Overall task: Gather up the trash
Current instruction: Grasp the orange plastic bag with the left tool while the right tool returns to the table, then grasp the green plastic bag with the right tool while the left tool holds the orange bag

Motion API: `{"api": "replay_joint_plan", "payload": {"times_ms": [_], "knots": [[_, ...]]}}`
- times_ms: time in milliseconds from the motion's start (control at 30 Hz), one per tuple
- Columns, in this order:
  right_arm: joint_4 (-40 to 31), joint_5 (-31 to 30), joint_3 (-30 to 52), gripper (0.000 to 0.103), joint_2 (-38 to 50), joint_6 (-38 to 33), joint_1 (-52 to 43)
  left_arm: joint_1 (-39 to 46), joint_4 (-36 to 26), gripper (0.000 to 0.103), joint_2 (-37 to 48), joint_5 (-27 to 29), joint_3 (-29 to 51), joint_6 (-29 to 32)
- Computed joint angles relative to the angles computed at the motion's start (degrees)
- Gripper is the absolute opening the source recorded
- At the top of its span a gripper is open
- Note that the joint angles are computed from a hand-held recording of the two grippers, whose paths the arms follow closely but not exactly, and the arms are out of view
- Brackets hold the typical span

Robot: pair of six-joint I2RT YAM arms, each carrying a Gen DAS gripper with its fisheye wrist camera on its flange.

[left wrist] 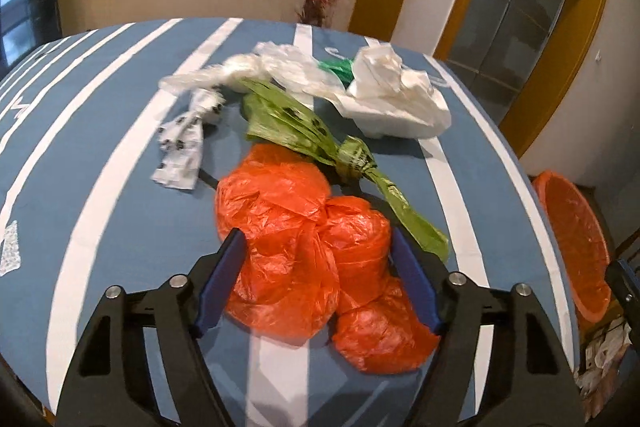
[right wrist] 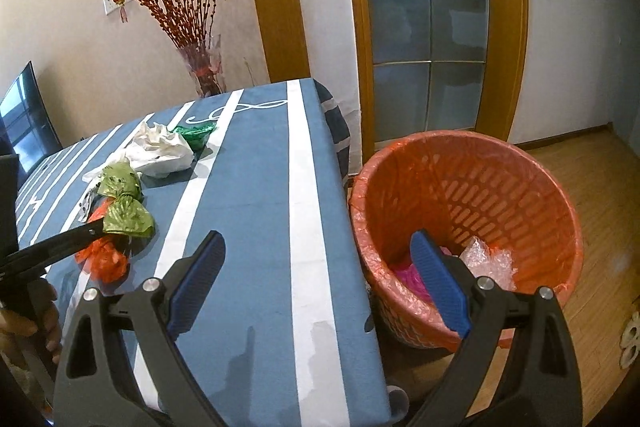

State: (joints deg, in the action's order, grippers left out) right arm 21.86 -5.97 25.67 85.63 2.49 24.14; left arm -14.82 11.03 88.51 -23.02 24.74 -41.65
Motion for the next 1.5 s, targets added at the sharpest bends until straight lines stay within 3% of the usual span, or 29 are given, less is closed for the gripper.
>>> {"api": "replay_joint_plan", "payload": {"times_ms": [133,300,633,900,1167,1500], "knots": [[-0.1,-0.2,0.3,0.092,0.4,0.0,-0.2,-0.6,-0.6,0.061,2.5,-0.9,1.8,0.2],[0.0,-0.3,0.7,0.092,0.7,0.1,0.8,0.4,1.3,0.039,1.4,0.3,0.4,2.1],[-1.7,0.9,4.8,0.092,2.5,1.7,8.8,2.2,0.1,0.036,-11.9,0.3,-6.7,5.1],[-3.6,3.3,15.2,0.09,11.8,3.7,19.4,14.1,-5.0,0.036,-27.5,4.0,-11.8,11.6],[-10.9,3.9,31.0,0.057,25.5,4.5,26.7,29.9,-2.7,0.036,-28.8,12.4,-13.7,18.9],[-18.3,5.6,43.8,0.034,36.0,3.2,30.5,37.1,1.9,0.036,-23.1,17.1,-13.1,22.8]]}}
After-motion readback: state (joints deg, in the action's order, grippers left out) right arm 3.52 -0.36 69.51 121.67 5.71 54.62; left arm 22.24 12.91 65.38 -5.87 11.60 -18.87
